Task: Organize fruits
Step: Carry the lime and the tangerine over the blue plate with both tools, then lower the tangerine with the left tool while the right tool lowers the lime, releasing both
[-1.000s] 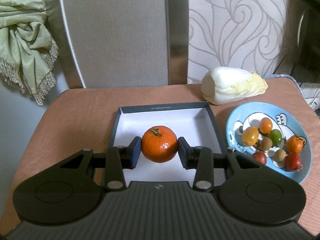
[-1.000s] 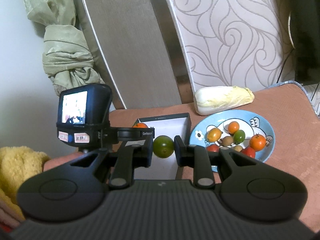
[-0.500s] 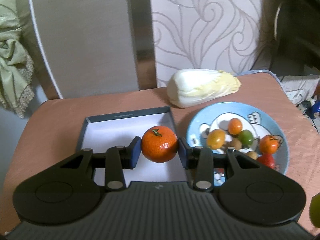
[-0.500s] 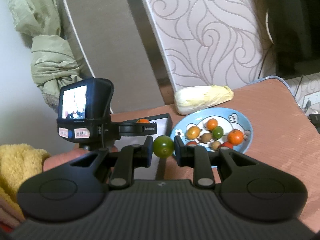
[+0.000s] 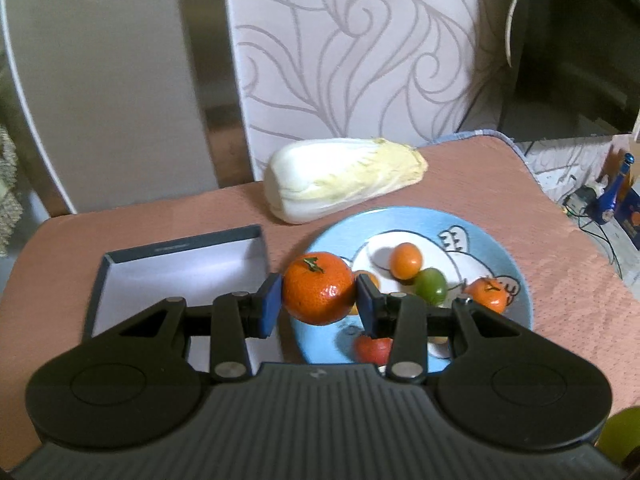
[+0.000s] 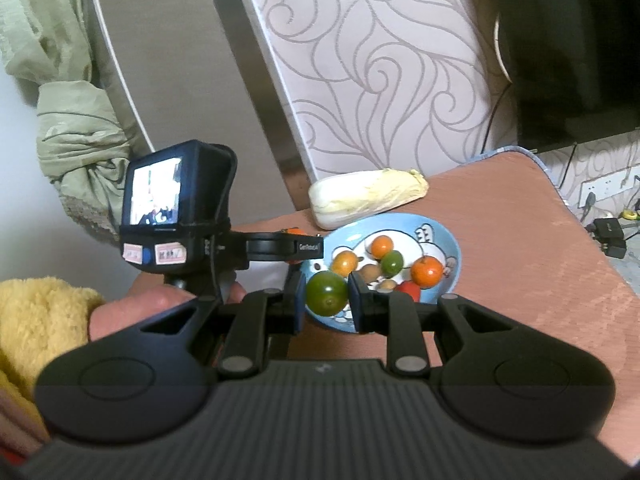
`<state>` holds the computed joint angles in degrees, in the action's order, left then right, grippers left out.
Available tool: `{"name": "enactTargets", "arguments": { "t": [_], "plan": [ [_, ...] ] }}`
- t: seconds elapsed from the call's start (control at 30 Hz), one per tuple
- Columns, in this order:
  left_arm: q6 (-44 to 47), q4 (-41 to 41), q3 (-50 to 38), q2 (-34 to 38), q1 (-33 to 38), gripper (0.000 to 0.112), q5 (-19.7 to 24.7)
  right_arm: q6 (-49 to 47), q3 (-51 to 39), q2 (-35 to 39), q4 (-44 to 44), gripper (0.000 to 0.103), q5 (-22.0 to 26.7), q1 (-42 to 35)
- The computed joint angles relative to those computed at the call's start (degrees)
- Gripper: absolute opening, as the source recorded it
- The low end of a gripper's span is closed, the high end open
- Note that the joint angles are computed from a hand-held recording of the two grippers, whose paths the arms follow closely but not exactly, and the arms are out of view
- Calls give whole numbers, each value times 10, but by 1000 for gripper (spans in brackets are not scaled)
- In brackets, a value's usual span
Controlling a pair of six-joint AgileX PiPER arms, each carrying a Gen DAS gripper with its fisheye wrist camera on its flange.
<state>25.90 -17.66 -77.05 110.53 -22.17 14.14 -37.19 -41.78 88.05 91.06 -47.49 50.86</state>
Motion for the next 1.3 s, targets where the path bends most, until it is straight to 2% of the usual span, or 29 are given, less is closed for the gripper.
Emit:
{"name": "enactTargets", "arguments": {
  "t": [0.23, 0.33, 0.37, 0.4, 0.5, 0.63, 0.73, 0.8, 0.9, 1.03, 1.13, 1.23, 1.3],
  "plan": [
    [1, 2, -50, 45, -35, 46, 13, -14, 16, -10, 20, 26, 1, -15],
    [31, -27, -79, 67, -39, 47, 37, -13, 22, -8, 17, 26, 11, -32],
    [49, -42, -76, 68, -39, 51, 34, -13, 23, -6, 15, 26, 16, -40],
    [65, -55, -69, 65, -38, 61, 26, -14, 23, -3, 12, 26, 22, -48],
    [185, -163, -39, 47, -24, 69, 8, -10, 18, 15, -15, 26, 50, -88],
    [374, -332, 1, 14, 11, 70, 18, -21, -16, 58, -52, 26, 100, -149],
    [464, -405, 25, -6, 39, 77, 36, -42, -54, 98, -74, 26, 145, -195],
    [555, -479, 51, -24, 61, 79, 47, -65, -82, 126, -75, 26, 168, -218],
    [652, -541, 85, -48, 85, 82, 61, -99, -128, 171, -68, 27, 193, -246],
    [725, -567, 115, -79, 106, 92, 72, -142, -177, 213, -21, 28, 201, -265],
    [781, -592, 132, -97, 113, 93, 67, -145, -190, 219, 0, 29, 183, -259],
    [787, -593, 136, -105, 122, 93, 66, -114, -182, 203, -13, 29, 161, -244],
    [756, -561, 130, -105, 130, 93, 75, -115, -181, 191, -2, 39, 141, -231]
  ]
}}
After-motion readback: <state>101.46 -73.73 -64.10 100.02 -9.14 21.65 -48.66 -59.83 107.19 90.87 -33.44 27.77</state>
